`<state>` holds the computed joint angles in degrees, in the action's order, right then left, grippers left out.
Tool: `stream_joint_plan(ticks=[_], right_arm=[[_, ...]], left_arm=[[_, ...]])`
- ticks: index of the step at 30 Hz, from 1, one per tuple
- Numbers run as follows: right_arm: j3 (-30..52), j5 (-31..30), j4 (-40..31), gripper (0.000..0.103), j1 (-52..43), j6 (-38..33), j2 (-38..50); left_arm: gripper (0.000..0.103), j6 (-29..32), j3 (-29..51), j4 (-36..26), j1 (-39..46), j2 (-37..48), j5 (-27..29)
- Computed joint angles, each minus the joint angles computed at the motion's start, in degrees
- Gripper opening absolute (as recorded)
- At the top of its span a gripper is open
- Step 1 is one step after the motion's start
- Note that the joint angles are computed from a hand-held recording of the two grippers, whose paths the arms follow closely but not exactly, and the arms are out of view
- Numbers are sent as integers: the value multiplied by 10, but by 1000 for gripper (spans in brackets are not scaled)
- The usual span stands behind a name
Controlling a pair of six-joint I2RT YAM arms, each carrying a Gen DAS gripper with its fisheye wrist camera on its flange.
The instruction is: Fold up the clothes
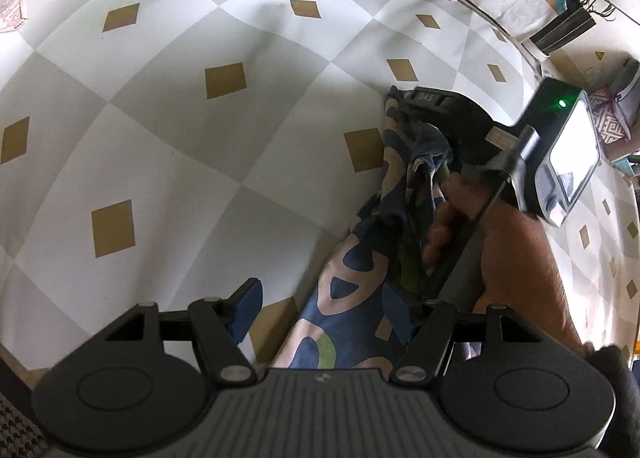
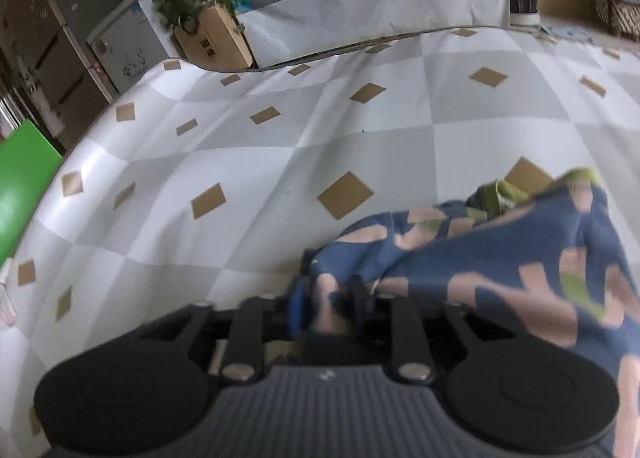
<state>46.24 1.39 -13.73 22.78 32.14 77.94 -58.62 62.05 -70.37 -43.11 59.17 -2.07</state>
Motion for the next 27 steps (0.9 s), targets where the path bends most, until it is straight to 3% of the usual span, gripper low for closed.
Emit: stream_joint_plan(ticks=[3,9,19,23,27], right_arm=[[-3,9,-26,41,3,-5,-45],[16,18,-133,49,3,-43,-141],[16,41,-333,51,19,-38,-314],[23,83,-426,52,66,1,-386],[35,150,-525,53,166,90,-446]], left_arm=[[65,0,2,-4,-2,3,-11],[65,-1,7,-8,-7,8,-21],[65,7,10,-10,-17,13,-45],[65,17,7,-9,-44,28,-53],[65,25,-4,0,-76,35,-54]])
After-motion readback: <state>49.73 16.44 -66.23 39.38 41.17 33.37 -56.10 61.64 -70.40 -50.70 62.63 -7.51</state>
